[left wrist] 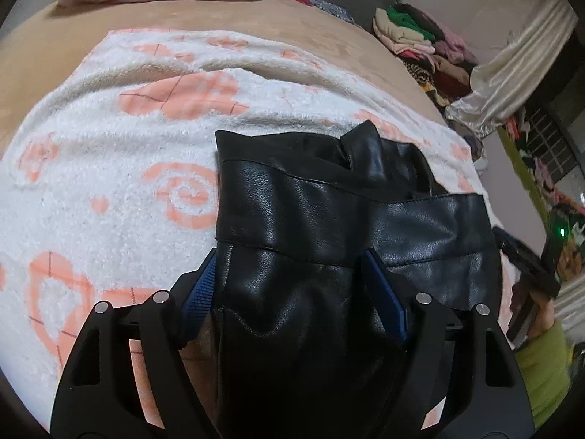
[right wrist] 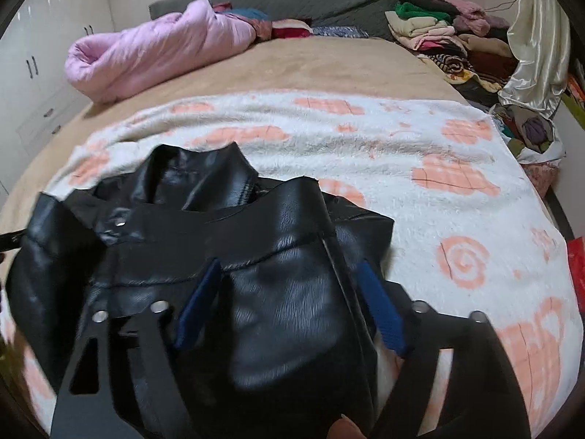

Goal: Fold large clothes

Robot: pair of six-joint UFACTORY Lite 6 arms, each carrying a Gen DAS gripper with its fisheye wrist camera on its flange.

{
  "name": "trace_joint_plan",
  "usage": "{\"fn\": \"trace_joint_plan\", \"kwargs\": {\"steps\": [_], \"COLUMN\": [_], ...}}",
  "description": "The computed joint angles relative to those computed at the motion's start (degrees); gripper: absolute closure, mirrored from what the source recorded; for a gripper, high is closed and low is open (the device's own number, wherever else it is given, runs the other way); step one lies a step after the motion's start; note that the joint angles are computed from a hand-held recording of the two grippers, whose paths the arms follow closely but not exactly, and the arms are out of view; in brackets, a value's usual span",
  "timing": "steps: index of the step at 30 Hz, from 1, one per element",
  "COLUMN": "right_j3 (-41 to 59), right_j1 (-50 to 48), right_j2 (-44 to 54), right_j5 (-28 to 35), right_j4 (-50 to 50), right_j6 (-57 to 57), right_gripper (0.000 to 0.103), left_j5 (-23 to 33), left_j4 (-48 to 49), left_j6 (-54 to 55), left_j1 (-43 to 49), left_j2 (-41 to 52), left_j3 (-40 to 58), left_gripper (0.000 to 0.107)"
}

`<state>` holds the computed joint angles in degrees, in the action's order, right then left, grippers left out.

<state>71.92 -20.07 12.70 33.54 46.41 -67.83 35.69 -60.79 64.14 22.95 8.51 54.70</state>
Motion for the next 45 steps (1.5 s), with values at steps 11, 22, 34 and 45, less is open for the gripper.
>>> {"fn": "trace_joint_plan", "kwargs": {"steps": [11,22,34,45], "right_j3": [6.8,19.3,17.7,13.8], "right_j1": [-11.7,-7.0,-3.7,-4.9], "right_j2": [4.0,15.6,20.0,15.4], "right_j5": [12.1,8.0,-0.7,-2.2], "right_j4": [18.2,12.0,6.9,5.2], "right_j6": [-1.8,12.2,15.5,16.3], "right_gripper": [0.086,0.086,0.082,0.048], "left_j5": [0.9,-10.6,-10.8,-14.7], "left_j4": [-8.5,-11.9,-14.9,-7.5], "left_j6": [6.5,7.3,8.6,2.4], "left_j1": [1.1,-6.4,-4.8,-6.2], "left_j2": [-5.8,12.2,18.8,13.7], "left_j3": [2.5,15.0,17.1,14.8], "left_gripper": [0.099,0.097,0.081,0.055]}}
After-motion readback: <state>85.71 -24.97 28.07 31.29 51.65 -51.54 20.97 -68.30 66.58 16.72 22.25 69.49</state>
